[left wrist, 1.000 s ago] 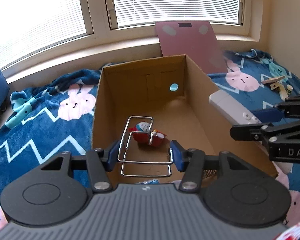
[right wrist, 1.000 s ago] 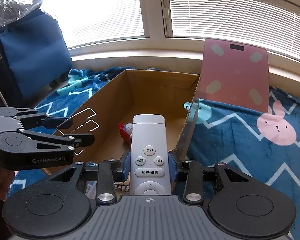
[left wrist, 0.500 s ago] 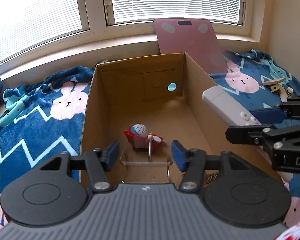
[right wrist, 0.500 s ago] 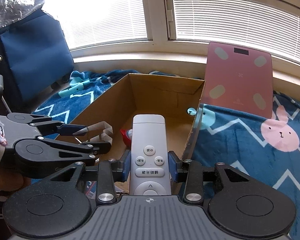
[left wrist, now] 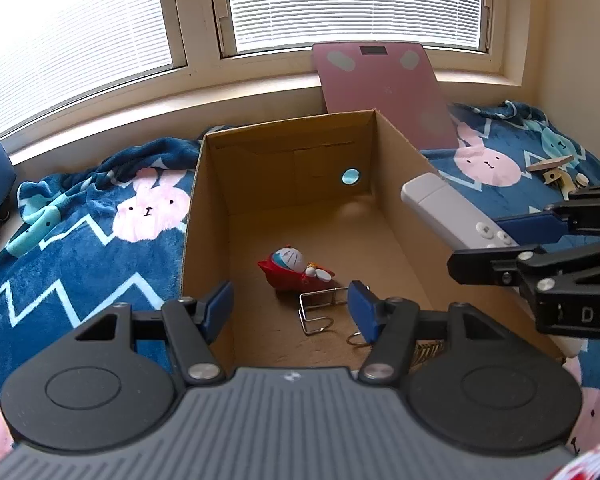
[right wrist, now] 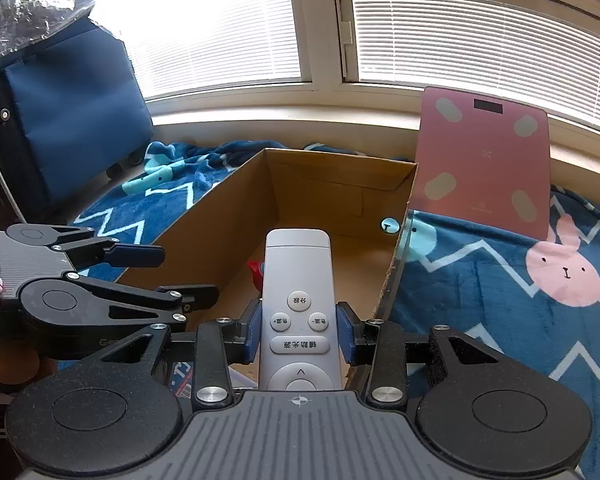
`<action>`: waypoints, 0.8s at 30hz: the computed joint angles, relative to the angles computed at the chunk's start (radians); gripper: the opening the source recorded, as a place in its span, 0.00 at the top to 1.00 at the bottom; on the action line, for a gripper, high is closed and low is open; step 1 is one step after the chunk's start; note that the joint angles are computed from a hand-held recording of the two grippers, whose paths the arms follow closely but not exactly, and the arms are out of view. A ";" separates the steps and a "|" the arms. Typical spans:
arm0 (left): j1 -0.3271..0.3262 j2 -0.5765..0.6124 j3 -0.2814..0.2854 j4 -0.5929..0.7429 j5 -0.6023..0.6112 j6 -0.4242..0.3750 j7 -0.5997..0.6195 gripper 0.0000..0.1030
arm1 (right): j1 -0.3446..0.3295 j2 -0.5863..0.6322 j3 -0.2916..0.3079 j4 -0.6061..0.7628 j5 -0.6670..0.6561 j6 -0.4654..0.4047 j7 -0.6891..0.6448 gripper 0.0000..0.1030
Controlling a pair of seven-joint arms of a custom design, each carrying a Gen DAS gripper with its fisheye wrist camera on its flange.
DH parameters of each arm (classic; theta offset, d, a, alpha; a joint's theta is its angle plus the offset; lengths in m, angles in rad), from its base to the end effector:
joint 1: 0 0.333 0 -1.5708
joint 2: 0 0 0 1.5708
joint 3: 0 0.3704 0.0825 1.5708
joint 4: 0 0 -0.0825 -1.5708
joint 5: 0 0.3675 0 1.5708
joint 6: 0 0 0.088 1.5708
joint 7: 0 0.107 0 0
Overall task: Organize rigid objects
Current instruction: 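Lower the wire rack into the box and open the left gripper, then lower the white remote into the box and open the right gripper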
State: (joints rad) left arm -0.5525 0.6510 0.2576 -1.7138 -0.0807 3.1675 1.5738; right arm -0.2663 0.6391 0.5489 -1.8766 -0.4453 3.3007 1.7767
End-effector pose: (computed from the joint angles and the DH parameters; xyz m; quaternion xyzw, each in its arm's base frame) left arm 0.7001 -0.2514 0.3748 -0.5302 0.7458 -0.2943 0.2758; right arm 0.6798 0.1642 0.3763 -0.7249 0.5282 -0.1731 0.4069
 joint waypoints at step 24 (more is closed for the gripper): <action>-0.027 -0.044 0.013 -0.068 -0.040 0.052 0.020 0.43 | -0.022 -0.021 -0.024 -0.042 -0.052 0.138 0.139 0.39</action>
